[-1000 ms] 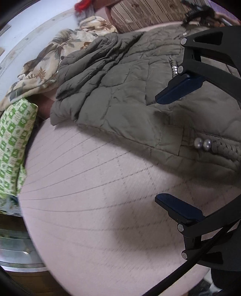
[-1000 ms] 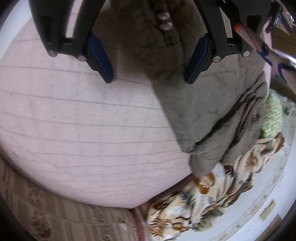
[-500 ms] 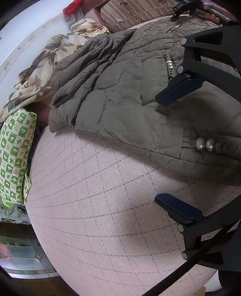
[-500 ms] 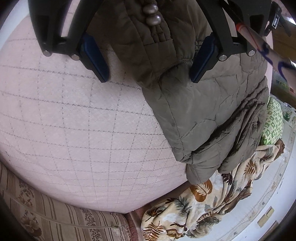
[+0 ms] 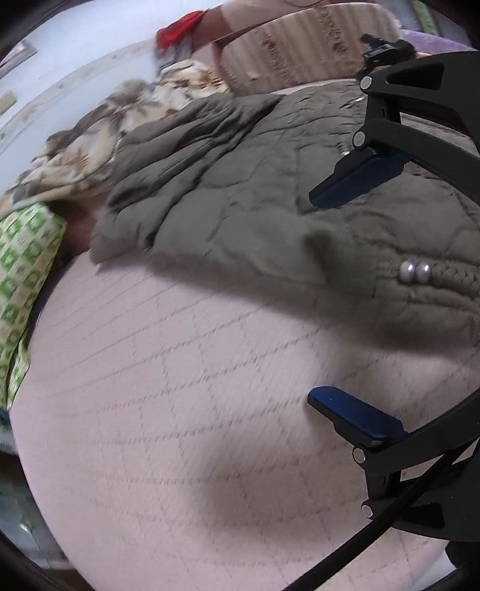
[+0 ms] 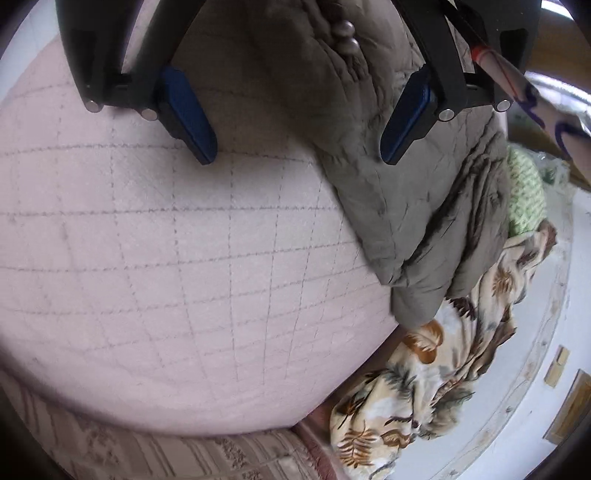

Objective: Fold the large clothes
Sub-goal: 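Slide the open right tool along the folded jacket edge, then move both tools to the jacket hem end of the folded strip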

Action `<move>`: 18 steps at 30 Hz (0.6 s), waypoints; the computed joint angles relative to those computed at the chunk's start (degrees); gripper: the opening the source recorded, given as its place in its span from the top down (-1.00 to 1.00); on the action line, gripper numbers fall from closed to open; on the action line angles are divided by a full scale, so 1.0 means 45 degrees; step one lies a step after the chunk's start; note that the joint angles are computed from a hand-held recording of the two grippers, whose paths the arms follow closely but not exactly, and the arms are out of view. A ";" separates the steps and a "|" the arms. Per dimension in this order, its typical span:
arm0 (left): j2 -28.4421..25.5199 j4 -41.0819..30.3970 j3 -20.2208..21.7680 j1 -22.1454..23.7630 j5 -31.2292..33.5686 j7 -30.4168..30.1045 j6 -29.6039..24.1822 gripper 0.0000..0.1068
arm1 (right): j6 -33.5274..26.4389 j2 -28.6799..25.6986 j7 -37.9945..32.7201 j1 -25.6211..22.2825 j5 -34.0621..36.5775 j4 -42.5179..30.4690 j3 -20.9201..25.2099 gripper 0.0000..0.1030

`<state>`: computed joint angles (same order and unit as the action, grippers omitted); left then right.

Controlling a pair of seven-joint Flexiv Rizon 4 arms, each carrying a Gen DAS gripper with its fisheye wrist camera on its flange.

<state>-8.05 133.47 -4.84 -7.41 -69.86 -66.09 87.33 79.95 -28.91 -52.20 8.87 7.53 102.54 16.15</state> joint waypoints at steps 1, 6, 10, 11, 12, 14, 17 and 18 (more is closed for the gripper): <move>0.0082 -0.0095 -0.0244 0.0036 -0.0999 0.0961 -0.0417 -0.81 | -0.0210 0.0045 -0.0186 -0.0038 -0.0105 -0.0023 0.0078 -0.81; 0.0610 -0.0066 0.0038 -0.0699 -0.3667 0.3101 -0.2591 -0.81 | -0.1617 -0.0217 -0.2956 -0.1389 0.1390 -0.0854 0.2276 -0.82; 0.1280 0.0596 0.0246 -0.1335 -0.3892 0.3091 -0.2799 -0.80 | -0.2023 0.0149 -0.4308 -0.1318 0.2284 -0.0637 0.2630 -0.82; 0.1414 0.0718 0.0248 -0.1502 -0.4145 0.3241 -0.2751 -0.80 | -0.2098 0.0285 -0.4581 -0.1358 0.2642 -0.0549 0.2736 -0.82; 0.1572 0.0873 0.0217 -0.1709 -0.4461 0.3416 -0.2647 -0.80 | -0.2071 0.0409 -0.4804 -0.1350 0.2988 -0.0423 0.2777 -0.80; 0.1791 0.1132 0.0139 -0.2112 -0.5070 0.3774 -0.2280 -0.80 | -0.2176 0.0717 -0.5431 -0.1546 0.3900 -0.0233 0.3054 -0.77; 0.1882 0.1252 -0.0023 -0.2642 -0.5798 0.4283 -0.1806 -0.80 | -0.2444 0.1206 -0.6053 -0.1513 0.4782 0.0019 0.3023 -0.70; 0.1851 0.1224 -0.0087 -0.2811 -0.6070 0.4509 -0.1568 -0.80 | -0.2482 0.1433 -0.6232 -0.1442 0.4983 0.0195 0.2962 -0.67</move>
